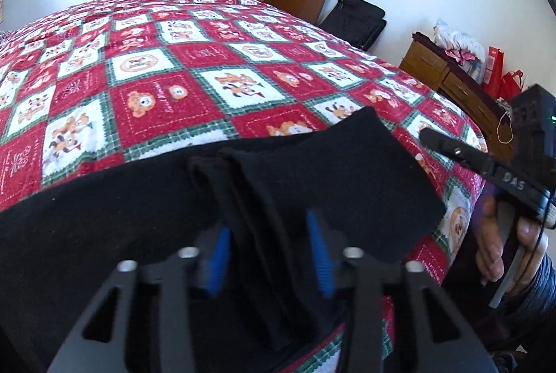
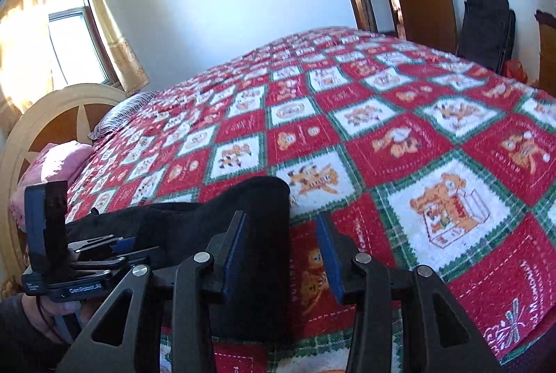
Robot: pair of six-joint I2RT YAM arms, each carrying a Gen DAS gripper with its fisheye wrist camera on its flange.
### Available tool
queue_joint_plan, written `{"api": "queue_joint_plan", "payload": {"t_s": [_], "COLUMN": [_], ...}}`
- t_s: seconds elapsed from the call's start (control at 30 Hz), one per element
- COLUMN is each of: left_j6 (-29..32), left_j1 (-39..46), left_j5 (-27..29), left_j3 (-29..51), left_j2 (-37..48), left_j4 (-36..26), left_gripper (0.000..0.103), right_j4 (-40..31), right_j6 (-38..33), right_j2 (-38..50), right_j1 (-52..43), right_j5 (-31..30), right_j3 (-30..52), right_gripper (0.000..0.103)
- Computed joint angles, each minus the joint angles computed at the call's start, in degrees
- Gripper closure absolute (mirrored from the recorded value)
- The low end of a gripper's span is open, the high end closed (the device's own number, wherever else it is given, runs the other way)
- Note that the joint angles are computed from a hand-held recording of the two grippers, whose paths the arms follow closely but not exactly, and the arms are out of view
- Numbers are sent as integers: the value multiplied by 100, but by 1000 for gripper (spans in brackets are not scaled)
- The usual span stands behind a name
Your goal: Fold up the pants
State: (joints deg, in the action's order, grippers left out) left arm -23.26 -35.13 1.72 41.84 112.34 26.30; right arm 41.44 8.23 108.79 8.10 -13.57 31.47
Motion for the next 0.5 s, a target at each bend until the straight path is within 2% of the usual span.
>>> {"api": "queue_joint_plan", "payload": {"t_s": [0.03,0.07,0.23,0.5], "left_j6": [-33,-77,-211,-359], "left_j1": [47,129,284,812], "left_j5": [26,160,401,600], "left_j3": [-69,-171,-641,-1460], "left_j2": [-41,-96,-524,-1417], "left_j4": [53,165,602,772], "left_gripper": [85,90,90,90], "right_j4": [194,366,487,484], "right_j6": [-11,-15,23,-34], "right_j2": [-50,-102,-40,63], "right_j1": [25,18,32,141], "right_j5": [78,99,92,137], "right_j3": [-117,-264,-299,-283], "right_gripper": [53,49,48,48]}}
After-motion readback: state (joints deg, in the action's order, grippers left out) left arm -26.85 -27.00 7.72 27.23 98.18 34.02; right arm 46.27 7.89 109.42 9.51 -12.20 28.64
